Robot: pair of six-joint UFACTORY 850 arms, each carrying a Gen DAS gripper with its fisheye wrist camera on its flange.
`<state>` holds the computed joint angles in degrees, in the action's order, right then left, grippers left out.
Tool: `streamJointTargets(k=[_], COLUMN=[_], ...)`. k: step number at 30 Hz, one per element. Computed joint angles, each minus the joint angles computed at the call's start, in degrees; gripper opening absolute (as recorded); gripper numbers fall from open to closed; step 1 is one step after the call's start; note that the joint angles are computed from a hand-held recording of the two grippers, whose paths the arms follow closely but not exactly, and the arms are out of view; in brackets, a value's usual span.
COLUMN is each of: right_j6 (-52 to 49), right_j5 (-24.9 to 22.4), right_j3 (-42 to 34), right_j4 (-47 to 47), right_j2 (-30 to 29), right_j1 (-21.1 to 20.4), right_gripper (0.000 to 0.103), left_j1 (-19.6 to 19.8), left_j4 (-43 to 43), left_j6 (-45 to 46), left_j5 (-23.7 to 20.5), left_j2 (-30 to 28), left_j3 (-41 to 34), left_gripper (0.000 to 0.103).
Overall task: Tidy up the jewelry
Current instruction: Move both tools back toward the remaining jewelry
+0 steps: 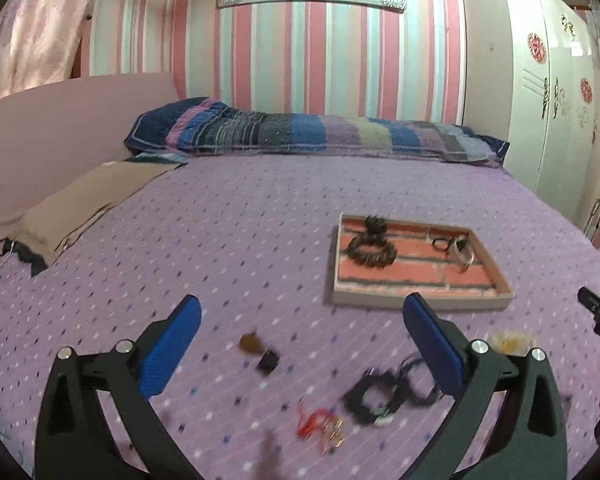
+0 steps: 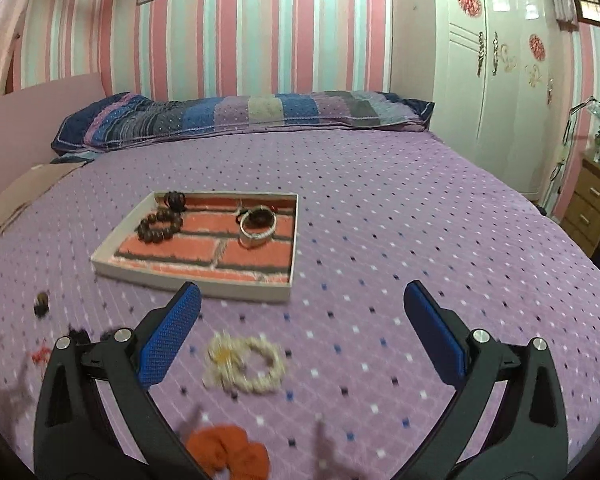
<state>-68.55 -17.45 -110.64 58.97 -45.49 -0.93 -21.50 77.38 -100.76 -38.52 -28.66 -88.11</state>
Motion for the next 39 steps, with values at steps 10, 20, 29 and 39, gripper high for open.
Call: streamJointTargets(k=[10,20,29,39], right_j6=[-10.6,-10.8,-9.7,-14.0], right_j5=[1.9,3.8,3.2,4.3], right_j3=[6.7,8.8,9.2,12.2], right_j4=[11.2,9.7,10.3,15.1], right_j2=[2.4,2.9,3.0,4.6], right_j1=[-0.8,-0.4,-1.4,-1.4], right_gripper=[0.099,0.099,0.099,0.099], left_j1=[0.1,1.5,3.0,3.4], left_j4=[-0.9,-4.1,-4.3,-4.3], left_j6=[-4.0,-3.3,-7.7,-6.6], left_j5=[-2.2,-2.0,-0.2,-2.2], left_j2=[3.2,3.5,5.2,4.7], left_j3=[7.3,9.2,11.7,13.0], left_gripper=[0.099,0.099,0.099,0.099])
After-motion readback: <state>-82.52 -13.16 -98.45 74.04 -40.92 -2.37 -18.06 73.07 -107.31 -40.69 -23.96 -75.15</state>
